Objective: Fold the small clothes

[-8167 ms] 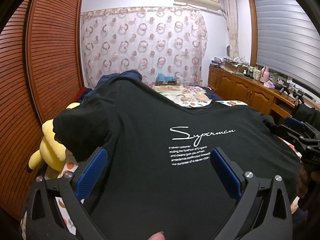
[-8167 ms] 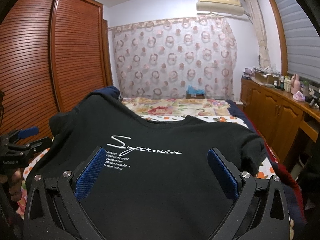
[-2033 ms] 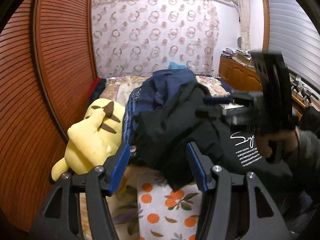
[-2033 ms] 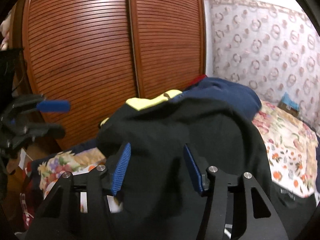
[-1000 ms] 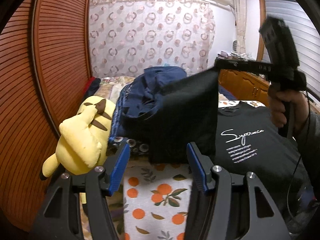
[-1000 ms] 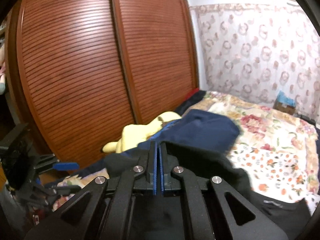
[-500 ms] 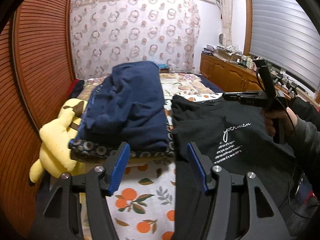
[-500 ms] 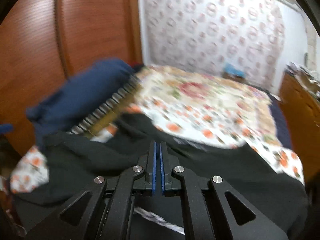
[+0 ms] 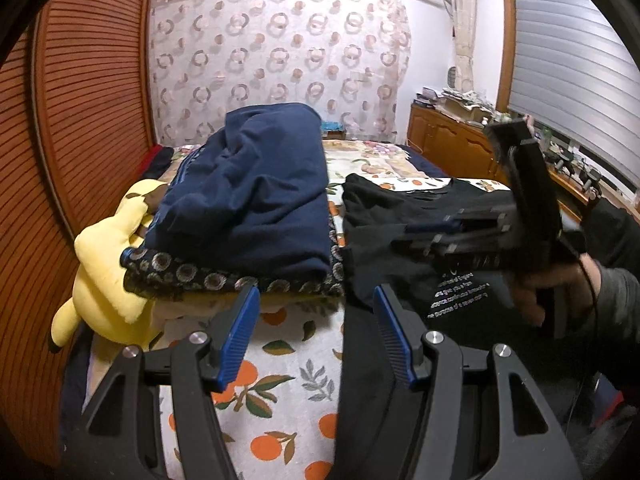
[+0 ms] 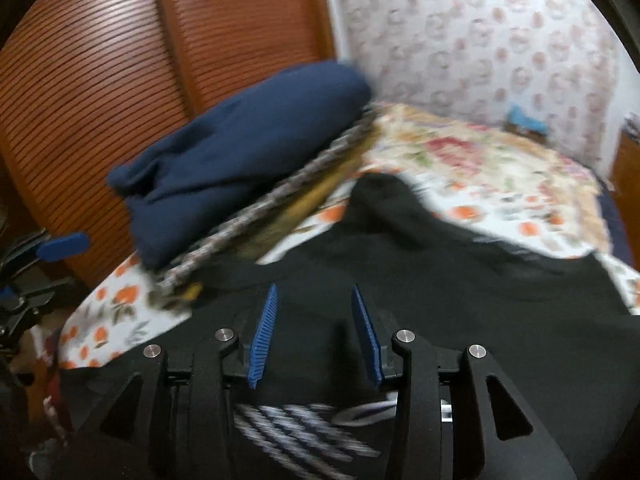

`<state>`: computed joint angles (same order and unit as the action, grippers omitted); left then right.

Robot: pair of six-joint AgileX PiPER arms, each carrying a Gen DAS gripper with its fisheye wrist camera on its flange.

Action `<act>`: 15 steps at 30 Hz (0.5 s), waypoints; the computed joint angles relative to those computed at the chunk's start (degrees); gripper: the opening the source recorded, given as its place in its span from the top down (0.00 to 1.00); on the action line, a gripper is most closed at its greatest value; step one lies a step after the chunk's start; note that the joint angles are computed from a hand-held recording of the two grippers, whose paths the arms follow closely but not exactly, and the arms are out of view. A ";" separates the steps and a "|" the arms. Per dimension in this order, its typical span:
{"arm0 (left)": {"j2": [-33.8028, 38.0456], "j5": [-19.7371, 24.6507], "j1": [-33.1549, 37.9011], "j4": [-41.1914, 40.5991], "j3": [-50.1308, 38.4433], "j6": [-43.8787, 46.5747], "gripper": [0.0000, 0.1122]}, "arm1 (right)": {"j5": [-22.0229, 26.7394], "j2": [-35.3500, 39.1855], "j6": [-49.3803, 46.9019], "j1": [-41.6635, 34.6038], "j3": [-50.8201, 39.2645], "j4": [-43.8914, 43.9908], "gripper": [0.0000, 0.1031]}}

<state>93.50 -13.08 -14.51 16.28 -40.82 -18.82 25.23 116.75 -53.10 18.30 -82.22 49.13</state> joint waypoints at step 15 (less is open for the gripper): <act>1.47 -4.68 1.48 -4.83 3.63 3.38 0.48 | 0.02 4.32 15.36 9.30 -3.96 -19.80 0.73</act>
